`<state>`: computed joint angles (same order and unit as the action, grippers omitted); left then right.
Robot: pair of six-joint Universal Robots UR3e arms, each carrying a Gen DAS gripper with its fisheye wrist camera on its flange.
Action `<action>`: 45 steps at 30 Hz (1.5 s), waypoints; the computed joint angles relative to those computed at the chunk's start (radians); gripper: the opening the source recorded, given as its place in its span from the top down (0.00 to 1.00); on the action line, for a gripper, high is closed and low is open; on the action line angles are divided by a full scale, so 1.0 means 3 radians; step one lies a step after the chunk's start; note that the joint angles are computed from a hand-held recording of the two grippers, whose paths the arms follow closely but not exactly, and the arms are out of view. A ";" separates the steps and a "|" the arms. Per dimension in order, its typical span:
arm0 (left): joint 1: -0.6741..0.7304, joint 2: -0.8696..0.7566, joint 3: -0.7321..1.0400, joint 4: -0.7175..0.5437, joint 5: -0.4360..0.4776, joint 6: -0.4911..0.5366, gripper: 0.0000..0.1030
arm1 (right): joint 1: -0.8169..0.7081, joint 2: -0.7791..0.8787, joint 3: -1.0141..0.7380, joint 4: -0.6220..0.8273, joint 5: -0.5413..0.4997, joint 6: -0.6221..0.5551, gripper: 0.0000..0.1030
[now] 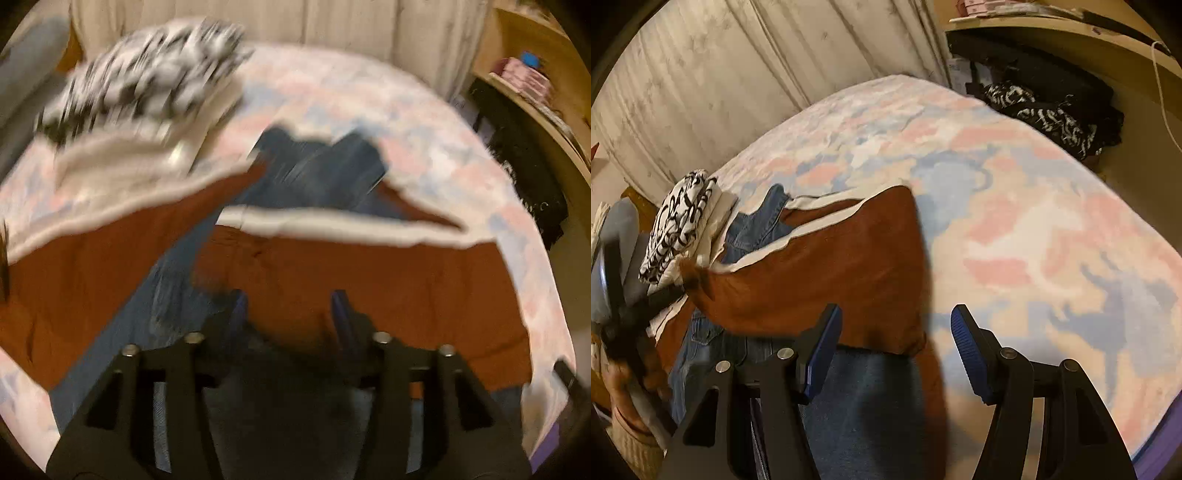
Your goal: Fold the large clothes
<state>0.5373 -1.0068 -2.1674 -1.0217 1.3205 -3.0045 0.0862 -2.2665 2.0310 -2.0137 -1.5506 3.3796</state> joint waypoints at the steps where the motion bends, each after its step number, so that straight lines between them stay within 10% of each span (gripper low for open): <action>1: 0.0242 0.0138 -0.0076 -0.0217 -0.0143 0.0201 0.53 | -0.0011 0.0031 0.0000 -0.0013 0.0014 -0.0037 0.40; 8: 0.1363 0.0073 0.0072 -0.1233 -0.0798 0.1214 0.39 | -0.0120 0.0695 -0.0387 -0.0084 0.0416 -0.0302 0.21; 16: 0.0661 -0.1288 0.0472 -0.0168 -0.0502 0.0760 0.40 | -0.0272 0.2389 -0.1248 -0.0485 0.0441 -0.0281 0.20; 18: 0.0566 -0.1306 0.0452 -0.0030 -0.0483 0.0742 0.67 | -0.0322 0.2698 -0.1369 -0.0558 0.0419 -0.0229 0.20; 20: 0.0289 -0.1403 0.0464 0.0338 -0.0239 0.0599 0.72 | -0.0420 0.2893 -0.1391 -0.0596 0.0522 -0.0202 0.22; 24: 0.0034 -0.1398 0.0481 0.0716 -0.0113 0.0513 0.81 | -0.0427 0.2971 -0.1420 -0.0819 0.0529 -0.0391 0.94; 27: -0.0032 -0.1368 0.0423 0.0955 -0.0141 0.0479 0.81 | -0.0494 0.2773 -0.1154 -0.1256 0.0460 -0.0310 0.97; 32: -0.0228 -0.1623 0.0350 0.1118 0.0290 0.0430 0.80 | -0.0451 0.3042 -0.1337 -0.1078 0.0301 -0.0310 0.96; 39: 0.0129 -0.1228 0.0151 0.1087 0.0164 0.0479 0.80 | -0.0559 0.2605 -0.1214 -0.1085 0.0538 -0.0183 0.47; 45: 0.0195 -0.1019 0.0174 0.0706 0.0242 0.0785 0.72 | -0.0322 0.2394 -0.1285 -0.0859 0.0300 -0.0303 0.47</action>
<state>0.5960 -1.3126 -2.1153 -0.8098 1.3931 -2.7690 -0.0105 -1.5482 1.6456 -2.2713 -1.4605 3.2888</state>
